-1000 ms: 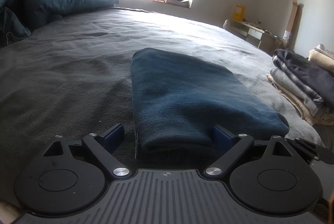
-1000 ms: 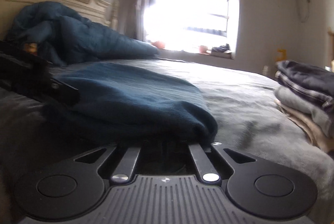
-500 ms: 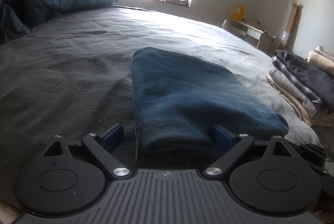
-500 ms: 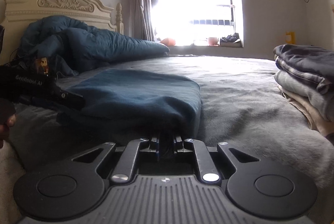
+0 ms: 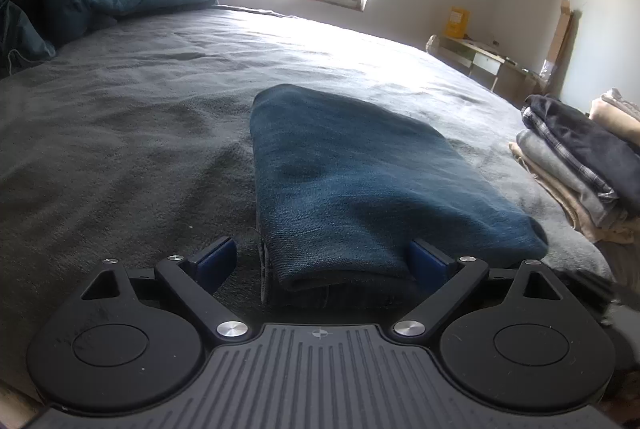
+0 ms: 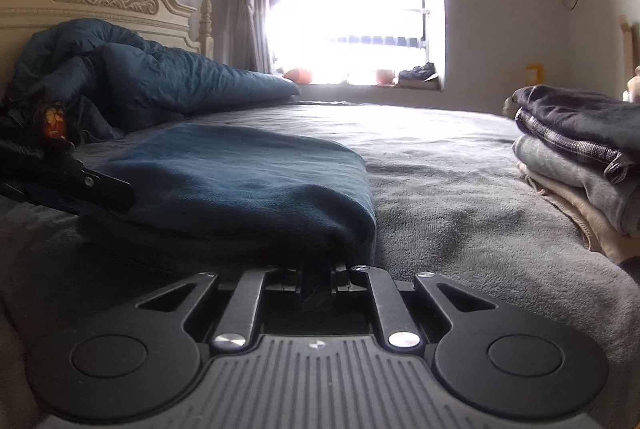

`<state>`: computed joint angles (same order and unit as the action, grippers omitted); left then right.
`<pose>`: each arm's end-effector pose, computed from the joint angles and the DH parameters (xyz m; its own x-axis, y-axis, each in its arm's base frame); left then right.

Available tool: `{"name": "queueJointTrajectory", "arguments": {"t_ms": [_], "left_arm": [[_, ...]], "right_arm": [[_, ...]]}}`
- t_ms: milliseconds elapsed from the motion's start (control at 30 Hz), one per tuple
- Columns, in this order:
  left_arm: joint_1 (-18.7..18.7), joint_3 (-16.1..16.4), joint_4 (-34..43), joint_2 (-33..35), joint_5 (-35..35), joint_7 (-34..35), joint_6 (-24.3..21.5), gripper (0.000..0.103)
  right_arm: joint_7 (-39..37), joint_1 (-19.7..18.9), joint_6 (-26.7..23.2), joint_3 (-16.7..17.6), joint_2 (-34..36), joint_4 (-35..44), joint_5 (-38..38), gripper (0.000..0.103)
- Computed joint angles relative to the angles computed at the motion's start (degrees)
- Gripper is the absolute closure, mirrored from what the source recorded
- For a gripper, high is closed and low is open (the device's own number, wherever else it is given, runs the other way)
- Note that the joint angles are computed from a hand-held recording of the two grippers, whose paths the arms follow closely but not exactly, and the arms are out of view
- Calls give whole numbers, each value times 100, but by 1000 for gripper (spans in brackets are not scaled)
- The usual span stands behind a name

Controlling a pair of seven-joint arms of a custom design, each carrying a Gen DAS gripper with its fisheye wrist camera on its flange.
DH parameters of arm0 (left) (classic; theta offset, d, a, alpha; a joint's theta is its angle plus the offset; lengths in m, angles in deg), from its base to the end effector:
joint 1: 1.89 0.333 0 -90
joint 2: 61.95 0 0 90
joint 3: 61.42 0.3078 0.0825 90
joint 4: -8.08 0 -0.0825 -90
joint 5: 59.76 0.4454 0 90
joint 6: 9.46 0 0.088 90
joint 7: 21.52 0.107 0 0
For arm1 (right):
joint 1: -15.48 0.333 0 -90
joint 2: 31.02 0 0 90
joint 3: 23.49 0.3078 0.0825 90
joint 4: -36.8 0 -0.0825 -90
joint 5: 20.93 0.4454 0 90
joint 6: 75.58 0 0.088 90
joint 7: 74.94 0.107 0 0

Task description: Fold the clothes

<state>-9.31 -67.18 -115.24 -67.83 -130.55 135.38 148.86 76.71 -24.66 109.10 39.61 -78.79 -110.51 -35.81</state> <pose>0.6002 -0.1007 0.4672 -0.4670 -0.8548 0.2263 -0.5768 0.1006 -0.8106 0.4511 0.2463 0.4549 -0.0918 -0.9948 -0.0439 -0.3415 0.0729 -0.9371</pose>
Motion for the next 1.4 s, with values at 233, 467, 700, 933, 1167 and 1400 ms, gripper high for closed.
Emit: {"name": "queueJointTrajectory", "arguments": {"t_ms": [233,467,700,933,1167,1400], "left_arm": [[15,-2,5,6,-6,15,-21,9],[13,1,8,1,74,-33,-9,9],[26,13,4,-8,92,-4,-107,8],[49,42,10,-2,-33,26,-214,8],[109,19,65,54,19,-215,-253,8],[90,7,22,15,-29,-143,-178,8]], "right_arm": [[-747,1016,561,-928,189,-526,133,85],[-1345,166,572,-137,544,15,408,96],[-1041,-727,-472,944,-822,396,290,103],[-799,-731,-848,947,-874,531,-309,103],[-969,-472,-601,639,-776,391,-1012,103],[-1066,964,80,-972,-145,-358,-467,96]]}}
